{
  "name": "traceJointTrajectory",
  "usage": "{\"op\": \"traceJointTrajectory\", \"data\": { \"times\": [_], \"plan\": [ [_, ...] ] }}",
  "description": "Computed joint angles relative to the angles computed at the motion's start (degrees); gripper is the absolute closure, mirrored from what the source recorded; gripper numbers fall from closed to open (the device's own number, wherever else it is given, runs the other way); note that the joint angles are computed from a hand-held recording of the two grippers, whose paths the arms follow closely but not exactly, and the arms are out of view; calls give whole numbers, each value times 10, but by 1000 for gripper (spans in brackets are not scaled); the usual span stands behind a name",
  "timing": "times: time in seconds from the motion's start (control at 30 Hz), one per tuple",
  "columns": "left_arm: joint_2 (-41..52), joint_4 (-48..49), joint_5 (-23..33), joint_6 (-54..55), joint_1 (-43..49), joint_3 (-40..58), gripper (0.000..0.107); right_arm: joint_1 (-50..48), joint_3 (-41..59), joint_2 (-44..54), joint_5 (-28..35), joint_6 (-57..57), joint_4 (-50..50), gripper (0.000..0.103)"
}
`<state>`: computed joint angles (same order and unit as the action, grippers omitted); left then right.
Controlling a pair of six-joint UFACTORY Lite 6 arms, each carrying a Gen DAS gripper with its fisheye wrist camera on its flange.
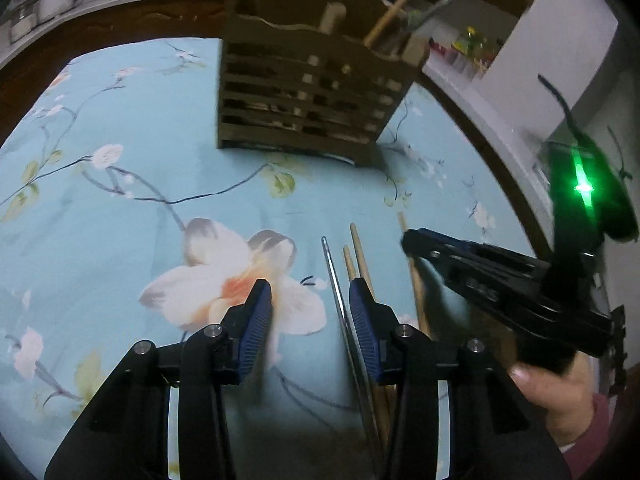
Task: Organize utensils
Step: 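Grasp a metal chopstick with the left tool while the right tool grasps a wooden chopstick, then lift both chopsticks upright and carry them over the wooden holder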
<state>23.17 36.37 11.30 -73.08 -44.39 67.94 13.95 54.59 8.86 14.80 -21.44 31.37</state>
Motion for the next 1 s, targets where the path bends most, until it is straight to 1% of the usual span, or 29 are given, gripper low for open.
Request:
{"op": "traceJointTrajectory", "data": {
  "times": [0.03, 0.17, 0.2, 0.23, 0.3, 0.4, 0.43, 0.5, 0.57, 0.6, 0.63, 0.67, 0.73, 0.8, 0.83, 0.93, 1.0],
  "plan": [
    [16, -25, 7, 30, 0, 18, 68, -9, -4, -6, 8, -20, 16, 96],
    [79, -110, 35, 133, 2, 89, 72, -42, -51, -55, 26, -70, 39, 96],
    [92, -110, 39, 135, 1, 102, 73, -48, -61, -66, 30, -80, 43, 96],
    [103, -86, 54, 121, -4, 121, 73, -52, -67, -74, 33, -81, 40, 96],
    [128, -72, 90, 120, -14, 160, 73, -60, -72, -84, 45, -90, 49, 96],
    [141, -35, 118, 93, -29, 179, 73, -71, -57, -67, 52, -115, 75, 96],
    [139, -24, 121, 81, -32, 176, 80, -70, -55, -65, 50, -116, 76, 96],
    [146, 16, 149, 55, -49, 182, 82, -62, -44, -50, 39, -113, 76, 95],
    [151, 50, 161, 35, -61, 185, 83, -53, -39, -40, 25, -117, 82, 95],
    [149, 46, 157, 39, -58, 183, 86, -49, -42, -41, 18, -116, 79, 95],
    [144, 37, 151, 45, -52, 177, 97, -47, -43, -41, 15, -117, 79, 95],
    [137, 30, 144, 49, -46, 170, 99, -47, -43, -41, 15, -117, 79, 94],
    [126, -7, 116, 77, -30, 154, 102, -50, -37, -39, 24, -117, 81, 95],
    [93, -32, 89, 94, -17, 114, 103, -56, -38, -43, 36, -133, 105, 97],
    [85, -32, 77, 89, -15, 104, 103, -54, -40, -47, 38, -136, 115, 97],
    [17, -16, 38, 56, -6, 32, 103, -55, -61, -91, 53, -162, 153, 98],
    [-28, 7, 31, 26, -9, -3, 103, -54, -73, -132, 67, -159, 159, 98]
  ]
}}
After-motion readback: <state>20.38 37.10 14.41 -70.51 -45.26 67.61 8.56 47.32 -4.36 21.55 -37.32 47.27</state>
